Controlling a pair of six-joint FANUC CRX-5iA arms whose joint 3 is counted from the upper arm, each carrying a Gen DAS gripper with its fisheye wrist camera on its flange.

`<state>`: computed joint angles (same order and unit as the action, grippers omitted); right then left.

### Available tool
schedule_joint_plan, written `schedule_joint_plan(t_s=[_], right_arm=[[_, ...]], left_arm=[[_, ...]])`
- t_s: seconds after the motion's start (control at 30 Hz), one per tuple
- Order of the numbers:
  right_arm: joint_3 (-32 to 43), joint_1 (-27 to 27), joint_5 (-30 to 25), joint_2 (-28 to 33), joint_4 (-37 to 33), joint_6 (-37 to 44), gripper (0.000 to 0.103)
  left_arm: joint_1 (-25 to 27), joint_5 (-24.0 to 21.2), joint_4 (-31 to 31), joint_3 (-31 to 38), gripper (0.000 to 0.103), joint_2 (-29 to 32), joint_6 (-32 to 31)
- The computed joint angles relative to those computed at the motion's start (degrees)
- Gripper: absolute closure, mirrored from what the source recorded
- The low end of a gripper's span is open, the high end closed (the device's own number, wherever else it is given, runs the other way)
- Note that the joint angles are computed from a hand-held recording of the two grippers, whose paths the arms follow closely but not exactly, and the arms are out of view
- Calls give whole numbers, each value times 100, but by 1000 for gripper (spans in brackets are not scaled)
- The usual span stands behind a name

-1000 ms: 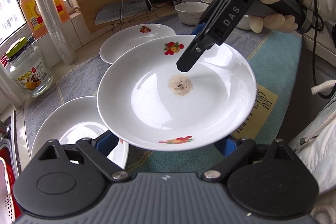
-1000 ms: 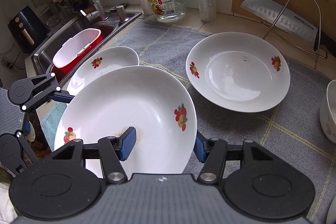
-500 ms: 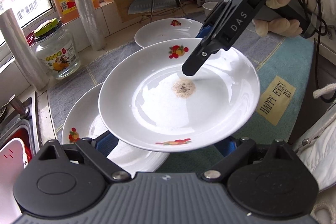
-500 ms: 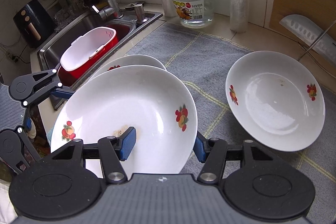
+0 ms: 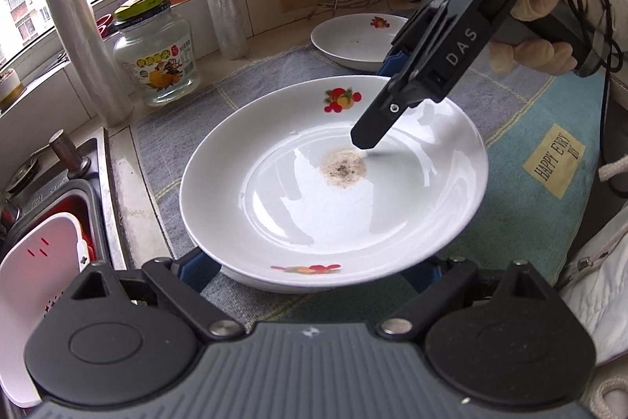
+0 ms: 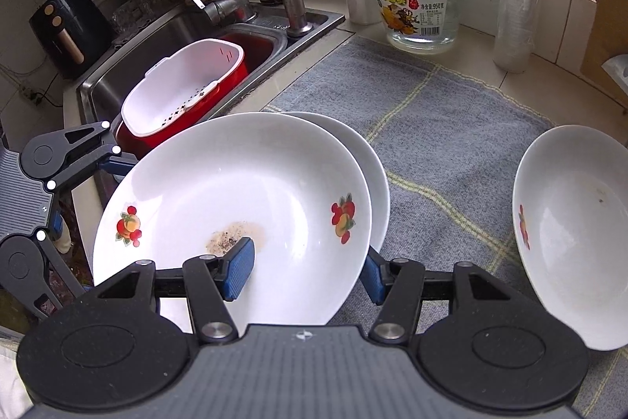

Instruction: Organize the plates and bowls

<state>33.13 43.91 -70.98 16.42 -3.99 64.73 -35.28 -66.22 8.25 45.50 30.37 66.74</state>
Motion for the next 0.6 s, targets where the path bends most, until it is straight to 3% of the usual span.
schedule_joint_plan(t_s=[0.6], right_arm=[[559,100,-466,478,88,-127,39]], left_arm=[[168,-345,243,215,8,191,-79]])
